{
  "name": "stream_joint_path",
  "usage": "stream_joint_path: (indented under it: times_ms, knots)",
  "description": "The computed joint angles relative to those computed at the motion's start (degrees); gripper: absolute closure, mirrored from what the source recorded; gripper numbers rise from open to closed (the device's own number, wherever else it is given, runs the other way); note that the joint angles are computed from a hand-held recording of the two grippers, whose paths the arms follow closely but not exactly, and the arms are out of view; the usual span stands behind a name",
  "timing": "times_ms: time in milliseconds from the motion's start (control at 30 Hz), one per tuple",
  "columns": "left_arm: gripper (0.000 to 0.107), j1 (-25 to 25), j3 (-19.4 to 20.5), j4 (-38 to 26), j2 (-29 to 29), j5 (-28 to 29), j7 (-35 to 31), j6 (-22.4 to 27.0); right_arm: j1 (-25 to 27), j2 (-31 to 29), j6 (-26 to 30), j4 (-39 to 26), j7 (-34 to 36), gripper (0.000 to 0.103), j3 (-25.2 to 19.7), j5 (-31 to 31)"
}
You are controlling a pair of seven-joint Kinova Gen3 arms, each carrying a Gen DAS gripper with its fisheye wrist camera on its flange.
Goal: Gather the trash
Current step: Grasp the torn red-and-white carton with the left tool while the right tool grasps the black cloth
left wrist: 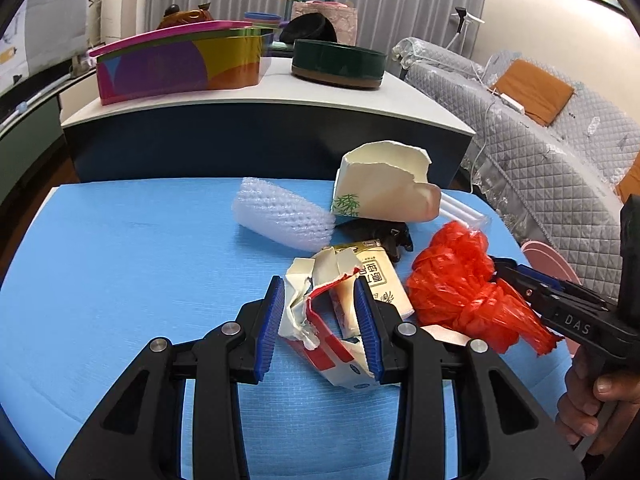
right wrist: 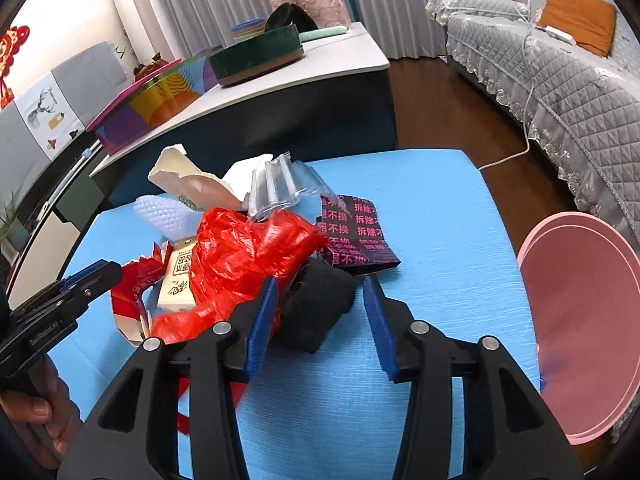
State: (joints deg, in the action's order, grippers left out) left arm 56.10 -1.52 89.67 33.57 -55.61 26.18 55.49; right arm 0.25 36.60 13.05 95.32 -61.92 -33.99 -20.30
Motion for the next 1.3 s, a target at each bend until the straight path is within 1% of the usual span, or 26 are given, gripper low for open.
stream_joint_path:
  times_ms: [67, 133, 267, 300, 333, 367, 467, 567, 800, 1067, 1300]
  knots:
    - [0.082, -0.1, 0.2, -0.2, 0.0, 0.4, -0.4, 0.2, 0.0, 0.1, 0.2, -0.1, 0.1, 0.065, 0.0, 0.0]
    - [0.086, -0.3, 0.5, -0.9, 0.3, 1.3, -1.5, 1.0, 0.1, 0.2, 0.7, -0.4, 0.2, 0.069, 0.0, -0.1]
    - [0.087, -0.5, 0.6, -1.1, 0.2, 2.8, -2.1, 1.4, -0.3, 0.0, 1.1, -0.4, 0.5, 0.075, 0.6, -0.3]
    - [0.088, -0.7, 0.7, -1.2, 0.3, 3.1, -2.5, 1.3, -0.4, -0.2, 1.2, -0.3, 0.7, 0.076, 0.7, -0.3]
    - [0.092, -0.7, 0.7, -1.3, 0.3, 3.3, -2.8, 1.3, -0.4, -0.2, 1.2, -0.3, 0.9, 0.078, 0.7, -0.4]
    - [0.094, -0.6, 0.7, -1.3, 0.3, 3.4, -3.1, 1.4, -0.4, -0.4, 0.9, -0.1, 1.1, 0.078, 0.7, -0.4]
    - [0.097, -0.3, 0.4, -1.6, 0.3, 3.5, -3.7, 2.1, 0.2, -1.0, -0.5, 0.9, 1.8, 0.079, 0.0, -0.4]
    - [0.097, 0.6, 0.0, -1.8, 0.2, 2.9, -3.2, 3.6, 1.2, -1.6, -1.8, 1.8, 2.1, 0.079, -1.1, -0.1]
    - [0.097, 1.6, 0.5, -1.8, -0.3, 1.0, -1.6, 6.5, 5.7, -3.8, -6.4, 5.5, 1.0, 0.079, -5.7, 1.9]
    - [0.097, 3.4, 1.4, -2.5, -0.4, -2.0, -0.4, 9.1, 11.2, -7.0, -12.0, 10.8, -3.0, 0.079, -10.6, 7.6]
    - [0.097, 5.2, 2.0, -4.9, 0.6, -4.3, -0.9, 11.7, 17.5, -9.2, -15.5, 14.9, -7.5, 0.079, -15.5, 12.9]
